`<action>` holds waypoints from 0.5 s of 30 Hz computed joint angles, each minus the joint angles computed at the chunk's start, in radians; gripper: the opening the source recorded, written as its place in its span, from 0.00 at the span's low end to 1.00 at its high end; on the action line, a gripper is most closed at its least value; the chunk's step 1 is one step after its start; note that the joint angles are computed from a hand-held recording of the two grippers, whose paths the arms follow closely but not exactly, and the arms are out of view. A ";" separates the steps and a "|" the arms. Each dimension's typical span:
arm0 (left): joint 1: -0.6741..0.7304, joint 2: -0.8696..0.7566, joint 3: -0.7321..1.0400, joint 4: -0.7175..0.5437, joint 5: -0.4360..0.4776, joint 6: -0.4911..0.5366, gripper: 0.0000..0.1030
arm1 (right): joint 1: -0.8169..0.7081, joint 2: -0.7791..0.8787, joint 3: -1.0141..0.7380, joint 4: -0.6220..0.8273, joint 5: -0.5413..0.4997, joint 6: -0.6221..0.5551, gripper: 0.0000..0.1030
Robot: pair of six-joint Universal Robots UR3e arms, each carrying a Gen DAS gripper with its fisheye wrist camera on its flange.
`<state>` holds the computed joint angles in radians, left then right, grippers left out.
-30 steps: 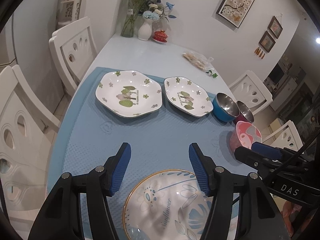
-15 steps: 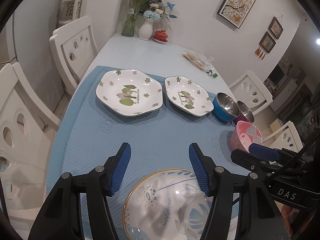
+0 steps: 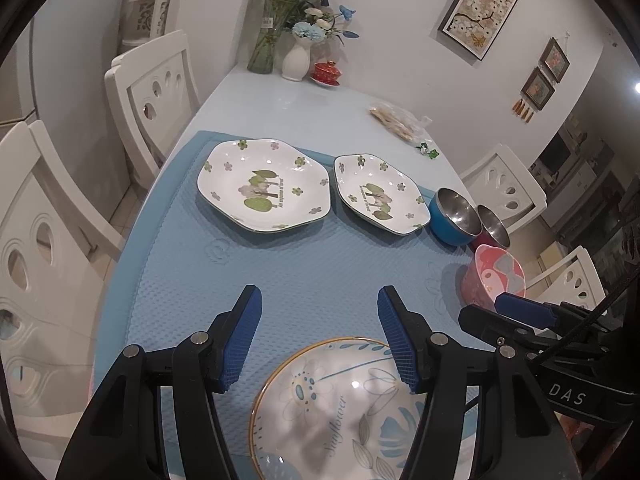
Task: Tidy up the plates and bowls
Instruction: 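Move both tools toward the larger hexagonal forest plate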
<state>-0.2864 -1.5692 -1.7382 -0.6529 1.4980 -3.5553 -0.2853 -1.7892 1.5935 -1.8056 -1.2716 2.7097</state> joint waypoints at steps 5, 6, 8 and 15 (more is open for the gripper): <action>0.006 0.001 0.002 0.000 0.001 -0.001 0.57 | -0.010 0.002 0.007 -0.009 0.014 0.003 0.53; 0.008 -0.001 0.004 -0.001 0.003 0.004 0.57 | -0.013 0.002 0.010 -0.020 0.019 0.003 0.53; 0.015 -0.012 0.022 -0.009 0.006 0.024 0.57 | -0.013 0.014 0.007 -0.050 0.034 -0.006 0.53; 0.091 -0.075 0.105 -0.006 0.000 0.101 0.80 | 0.027 0.139 -0.063 -0.157 0.066 -0.002 0.69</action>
